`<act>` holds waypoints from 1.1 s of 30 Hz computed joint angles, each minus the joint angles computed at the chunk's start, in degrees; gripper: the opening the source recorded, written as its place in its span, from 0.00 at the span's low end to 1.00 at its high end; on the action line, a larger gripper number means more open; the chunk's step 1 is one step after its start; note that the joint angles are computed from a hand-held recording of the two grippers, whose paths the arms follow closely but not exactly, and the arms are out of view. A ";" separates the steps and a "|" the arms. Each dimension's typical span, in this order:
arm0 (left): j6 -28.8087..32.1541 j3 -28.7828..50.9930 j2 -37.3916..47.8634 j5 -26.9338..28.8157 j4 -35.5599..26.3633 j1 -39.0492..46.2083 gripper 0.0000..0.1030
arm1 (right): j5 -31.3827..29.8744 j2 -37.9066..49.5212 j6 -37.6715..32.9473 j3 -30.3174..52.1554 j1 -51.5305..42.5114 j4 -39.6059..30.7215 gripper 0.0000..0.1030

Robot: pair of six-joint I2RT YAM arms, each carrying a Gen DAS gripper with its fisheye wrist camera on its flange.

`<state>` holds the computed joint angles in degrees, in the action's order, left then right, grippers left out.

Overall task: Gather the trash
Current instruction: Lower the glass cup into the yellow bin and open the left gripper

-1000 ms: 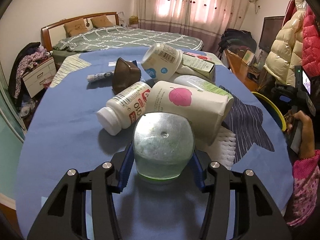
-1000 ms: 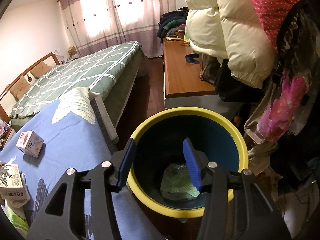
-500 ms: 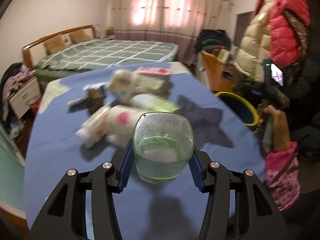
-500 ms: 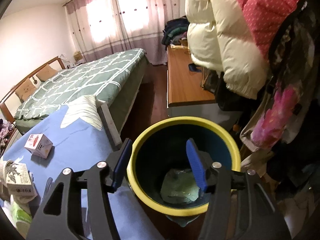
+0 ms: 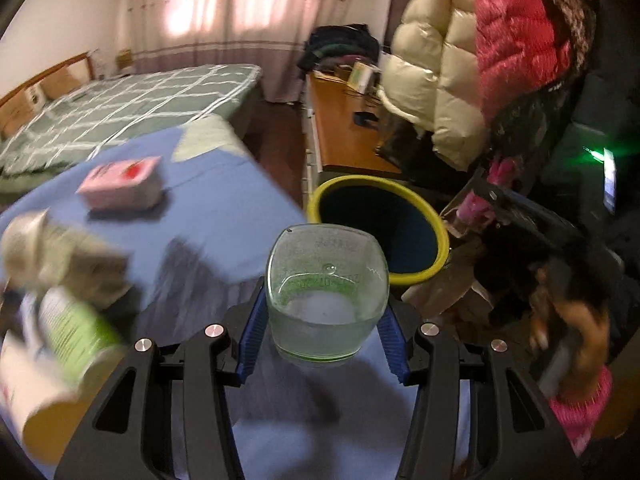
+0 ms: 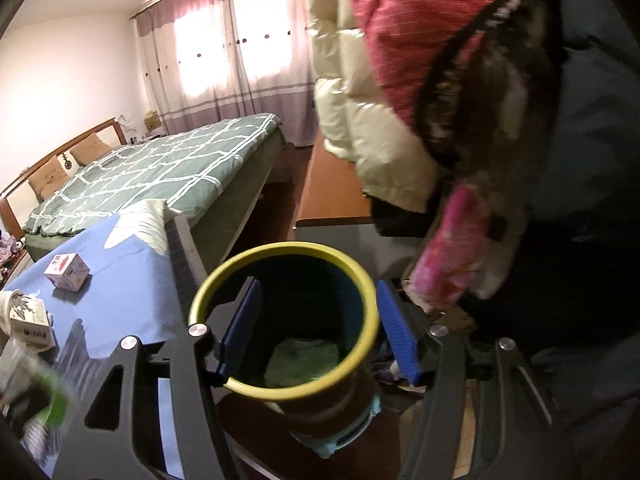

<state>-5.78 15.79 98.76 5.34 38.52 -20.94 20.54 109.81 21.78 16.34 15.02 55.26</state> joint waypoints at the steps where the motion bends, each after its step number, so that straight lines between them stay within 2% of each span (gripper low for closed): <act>1: -0.48 3.03 2.04 -1.65 -0.69 -2.26 0.49 | -0.71 0.08 -0.42 -1.08 -1.14 1.34 0.57; 4: -1.58 13.21 8.98 -4.69 -3.66 -7.11 0.49 | -2.77 1.11 -0.98 -3.03 -4.23 4.27 0.57; 12: -3.89 38.36 27.27 -6.75 -14.54 -11.01 0.49 | -7.67 6.04 -2.05 -3.18 -9.45 7.98 0.57; 18: -5.31 50.07 36.24 -7.16 -20.96 -11.28 0.49 | -10.54 8.83 -2.35 -2.22 -12.79 9.05 0.58; 19: -5.57 51.06 36.97 -7.21 -21.60 -11.31 0.54 | -10.68 9.09 -2.26 -2.39 -12.91 9.41 0.58; 20: -5.88 51.49 37.29 -7.54 -21.66 -11.43 0.68 | -11.01 9.31 -2.23 -2.29 -13.16 9.47 0.59; 21: -6.12 50.69 36.92 -7.93 -20.52 -11.52 0.72 | -10.96 9.45 -2.06 -2.39 -13.03 9.68 0.59; 26: -5.78 42.50 30.37 -9.06 -16.23 -11.61 0.72 | -11.04 10.04 -1.55 -2.01 -12.36 9.69 0.59; 28: -6.26 36.49 25.20 -9.25 -13.45 -11.35 0.73 | -11.07 10.48 -1.33 -1.76 -11.71 9.75 0.60; 33: -7.07 19.39 10.27 -13.06 -6.38 -10.90 0.83 | -9.60 10.72 -0.12 -0.88 -7.29 8.66 0.60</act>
<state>-12.85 35.18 109.03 -7.72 32.13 -31.84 10.94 120.54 21.66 15.46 7.73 63.92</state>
